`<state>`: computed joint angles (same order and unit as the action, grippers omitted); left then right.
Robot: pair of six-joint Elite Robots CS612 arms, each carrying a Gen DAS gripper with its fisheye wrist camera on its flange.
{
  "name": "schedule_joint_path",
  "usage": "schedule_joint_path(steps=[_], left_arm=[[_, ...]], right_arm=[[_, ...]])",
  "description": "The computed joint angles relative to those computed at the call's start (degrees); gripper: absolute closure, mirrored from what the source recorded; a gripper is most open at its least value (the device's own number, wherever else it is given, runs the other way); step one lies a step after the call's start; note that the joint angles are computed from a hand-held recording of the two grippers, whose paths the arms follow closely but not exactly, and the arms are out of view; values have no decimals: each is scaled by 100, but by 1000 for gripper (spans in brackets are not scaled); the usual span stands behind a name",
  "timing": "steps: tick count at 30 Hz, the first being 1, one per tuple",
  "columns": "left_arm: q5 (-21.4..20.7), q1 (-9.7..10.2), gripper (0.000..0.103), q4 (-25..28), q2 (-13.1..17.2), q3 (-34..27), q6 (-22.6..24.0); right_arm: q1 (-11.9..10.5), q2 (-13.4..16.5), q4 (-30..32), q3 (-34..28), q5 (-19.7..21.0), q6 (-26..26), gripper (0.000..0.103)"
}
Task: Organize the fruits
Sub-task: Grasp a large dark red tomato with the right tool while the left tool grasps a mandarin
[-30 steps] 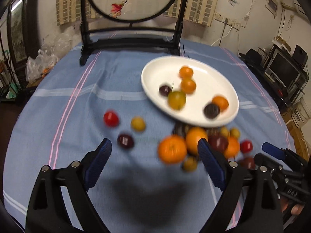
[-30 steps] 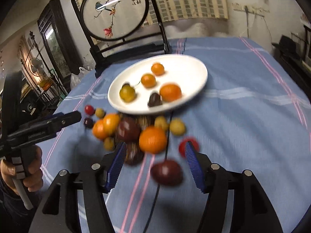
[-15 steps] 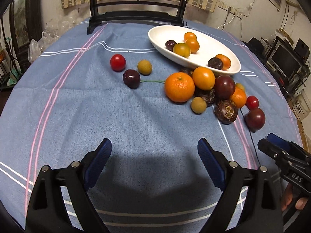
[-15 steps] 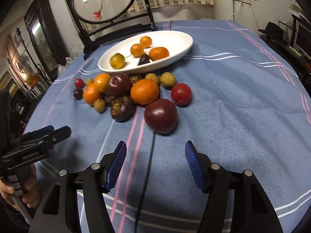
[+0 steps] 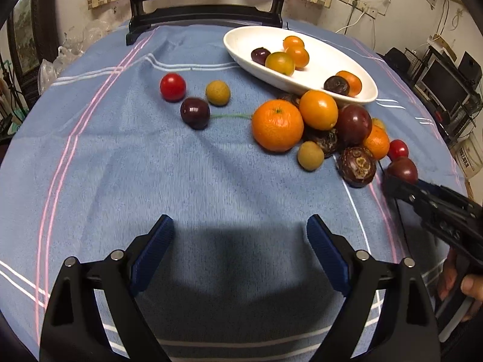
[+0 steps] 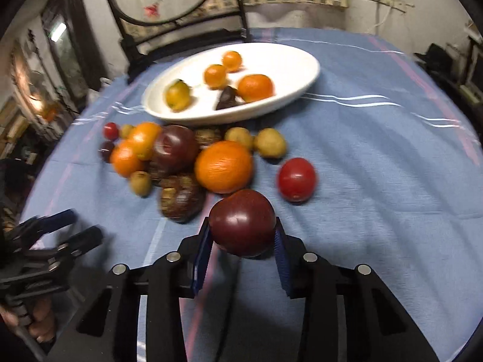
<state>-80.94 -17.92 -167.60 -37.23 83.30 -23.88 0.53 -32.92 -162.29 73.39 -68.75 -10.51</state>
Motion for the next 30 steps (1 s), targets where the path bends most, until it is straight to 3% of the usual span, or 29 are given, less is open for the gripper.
schedule_joint_path(steps=[6, 9, 11, 18, 23, 24, 25, 26, 30], left_arm=[[236, -23, 16, 322, 131, -376, 418], [304, -27, 26, 567, 221, -569, 637], [239, -1, 26, 696, 281, -686, 697], [240, 49, 25, 701, 489, -1051, 1191], [69, 81, 33, 617, 604, -1245, 1297], [32, 83, 38, 578, 613, -1253, 1331], [-92, 95, 54, 531, 617, -1251, 1378], [-292, 112, 60, 432, 618, -1238, 1466], [-163, 69, 61, 339, 591, -1160, 1433]], right_arm=[[-99, -31, -217, 130, 678, -3, 64], [-142, -21, -133, 114, 937, -12, 64], [-166, -16, -50, 102, 1077, -33, 63], [-189, -17, 26, 107, 1251, -82, 63], [-188, -16, 99, 98, 1307, -151, 63], [-189, -12, 109, 90, 1306, -131, 63], [-191, -1, 131, 70, 1305, -113, 63], [-193, 5, 150, 58, 1307, -86, 63], [-202, 14, 144, 55, 1354, -63, 63]])
